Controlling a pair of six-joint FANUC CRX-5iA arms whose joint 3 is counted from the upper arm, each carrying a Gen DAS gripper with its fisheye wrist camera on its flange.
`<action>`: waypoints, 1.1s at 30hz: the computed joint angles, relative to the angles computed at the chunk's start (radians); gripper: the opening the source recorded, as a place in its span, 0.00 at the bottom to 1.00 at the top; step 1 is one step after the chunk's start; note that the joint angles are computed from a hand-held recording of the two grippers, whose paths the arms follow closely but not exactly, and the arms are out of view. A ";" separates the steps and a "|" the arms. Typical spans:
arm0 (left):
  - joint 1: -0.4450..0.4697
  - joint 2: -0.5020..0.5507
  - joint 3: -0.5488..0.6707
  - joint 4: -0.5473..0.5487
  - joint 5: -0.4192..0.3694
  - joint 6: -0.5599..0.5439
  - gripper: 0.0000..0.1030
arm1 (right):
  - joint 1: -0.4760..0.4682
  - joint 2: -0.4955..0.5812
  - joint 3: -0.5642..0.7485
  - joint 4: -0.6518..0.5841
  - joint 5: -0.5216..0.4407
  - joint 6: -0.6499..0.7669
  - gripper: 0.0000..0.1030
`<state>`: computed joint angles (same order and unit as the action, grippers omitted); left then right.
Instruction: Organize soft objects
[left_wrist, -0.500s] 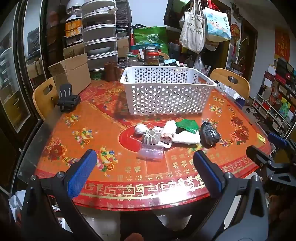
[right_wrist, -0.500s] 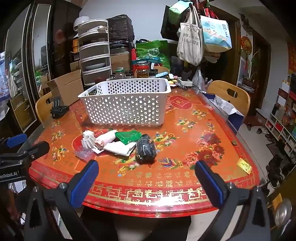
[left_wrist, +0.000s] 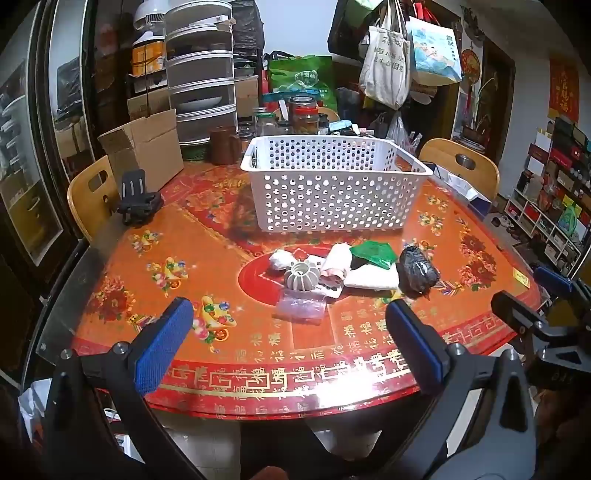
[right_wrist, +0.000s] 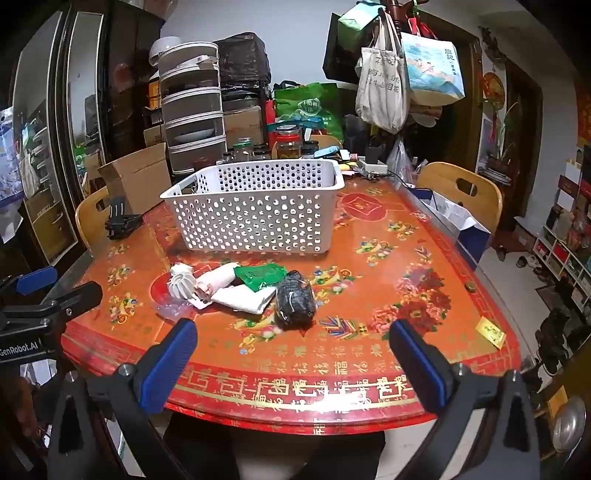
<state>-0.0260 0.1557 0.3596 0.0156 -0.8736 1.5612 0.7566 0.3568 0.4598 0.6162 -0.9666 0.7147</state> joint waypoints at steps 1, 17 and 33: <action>-0.002 0.000 0.001 -0.003 0.000 0.002 1.00 | 0.001 -0.008 -0.015 0.005 0.008 -0.007 1.00; -0.001 -0.006 -0.004 0.001 0.006 0.002 1.00 | -0.009 -0.028 -0.044 -0.002 0.040 -0.008 1.00; -0.005 -0.012 -0.005 -0.002 0.000 0.011 1.00 | -0.009 -0.029 -0.048 0.001 0.041 -0.012 1.00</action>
